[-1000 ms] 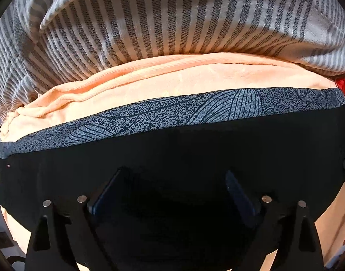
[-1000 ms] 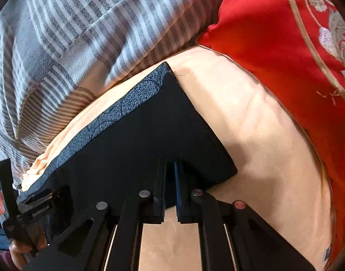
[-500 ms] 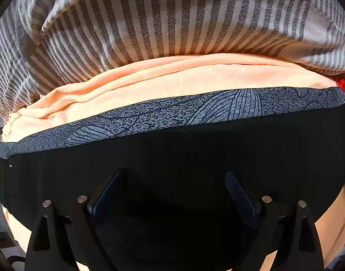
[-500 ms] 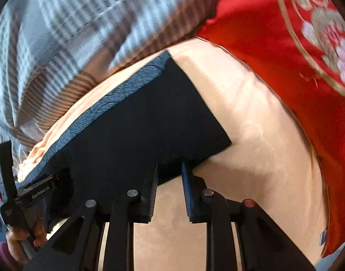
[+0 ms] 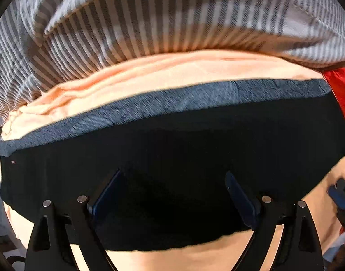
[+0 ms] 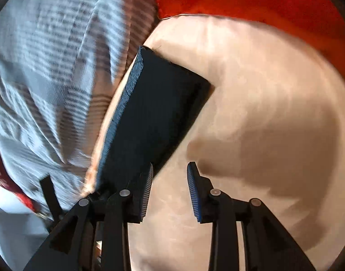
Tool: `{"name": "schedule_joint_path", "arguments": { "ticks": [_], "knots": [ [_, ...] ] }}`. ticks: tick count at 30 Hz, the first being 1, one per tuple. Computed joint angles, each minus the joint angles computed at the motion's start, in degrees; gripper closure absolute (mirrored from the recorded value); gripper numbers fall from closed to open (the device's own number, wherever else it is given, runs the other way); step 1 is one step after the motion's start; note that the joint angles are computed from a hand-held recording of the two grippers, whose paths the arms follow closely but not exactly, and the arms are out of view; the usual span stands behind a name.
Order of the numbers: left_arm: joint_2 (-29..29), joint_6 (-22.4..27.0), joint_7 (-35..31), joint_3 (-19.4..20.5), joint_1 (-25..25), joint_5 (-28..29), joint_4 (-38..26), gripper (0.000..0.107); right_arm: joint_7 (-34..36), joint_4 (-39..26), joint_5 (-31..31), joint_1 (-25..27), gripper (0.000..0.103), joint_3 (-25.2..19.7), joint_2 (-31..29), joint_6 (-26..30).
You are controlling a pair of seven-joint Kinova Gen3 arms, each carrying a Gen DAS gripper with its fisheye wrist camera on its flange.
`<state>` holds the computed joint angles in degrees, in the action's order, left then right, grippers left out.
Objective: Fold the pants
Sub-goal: 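Lift the trouser leg corner with the right tool and fold it toward the left tool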
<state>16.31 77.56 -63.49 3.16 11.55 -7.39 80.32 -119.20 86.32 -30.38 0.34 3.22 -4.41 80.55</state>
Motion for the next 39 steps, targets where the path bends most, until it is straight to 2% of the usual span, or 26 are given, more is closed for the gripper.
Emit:
{"name": "schedule_joint_path", "arguments": {
  "ticks": [7, 12, 14, 16, 19, 20, 21, 22, 23, 25, 31, 34, 37, 39],
  "knots": [
    [0.1, -1.0, 2.4, 0.0, 0.7, 1.1, 2.0, 0.015, 0.9, 8.7, -7.0, 1.3, 0.065, 1.8, -1.4, -10.6],
    [-0.2, -1.6, 2.9, 0.2, 1.2, 0.5, 2.6, 0.015, 4.2, 10.9, -11.1, 0.8, 0.063, 1.7, -0.3, -17.0],
    [-0.2, -1.8, 3.0, 0.4, 1.6, 0.2, 2.7, 0.015, 6.2, 10.9, -13.6, 0.7, 0.057, 1.6, 0.8, -18.8],
    [-0.1, -1.7, 3.2, 0.5, 1.6, 0.6, 2.6, 0.015, 7.9, 10.7, -15.4, 0.5, 0.056, 1.1, 2.1, -20.4],
    [0.0, -1.5, 1.8, 0.5, 0.2, 2.9, 2.5, 0.015, 7.2, 8.7, -15.9, 0.6, 0.056, 0.2, 5.0, -18.8],
    [0.2, -0.8, 1.0, 0.6, -0.3, 3.6, 2.0, 0.015, 5.6, 7.3, -15.0, 0.8, 0.062, -0.3, 5.8, -17.7],
    [0.2, -0.3, 0.3, 0.5, -0.6, 4.0, 1.7, 0.018, 3.7, 5.6, -13.2, 0.1, 0.081, -0.2, 6.5, -16.2],
    [0.4, 0.5, -0.4, 0.6, -1.0, 4.4, 0.7, 0.032, 2.6, 4.7, -12.1, 0.5, 0.091, -1.2, 6.8, -15.6],
    [0.4, 1.2, -0.7, 0.6, -1.1, 4.4, -0.5, 0.040, 2.3, 4.0, -11.8, 0.6, 0.090, -1.5, 6.9, -15.1],
    [0.3, 1.8, -1.1, 0.2, -1.2, 4.1, -2.9, 0.062, 2.8, 2.6, -11.7, 0.6, 0.091, -2.0, 6.9, -14.2],
    [3.0, -0.3, 1.4, -0.9, -3.3, 5.3, -7.6, 0.063, 5.2, -2.8, -11.8, -0.7, 0.091, -3.6, 7.4, -12.8],
    [5.4, -1.7, 2.5, 0.5, -5.1, 6.2, -7.6, 0.063, 5.5, -7.0, -9.2, -2.4, 0.091, -4.7, 8.1, -11.2],
    [5.4, -6.2, 2.6, -1.9, 1.4, 0.2, -4.7, 0.063, 4.3, -10.5, -6.4, -4.4, 0.091, -5.9, 8.8, -10.1],
    [5.1, -7.3, 3.6, -1.9, 3.6, -3.0, -3.9, 0.065, 3.1, -13.6, -3.0, -6.6, 0.091, -7.1, 9.5, -9.8]
  ]
}}
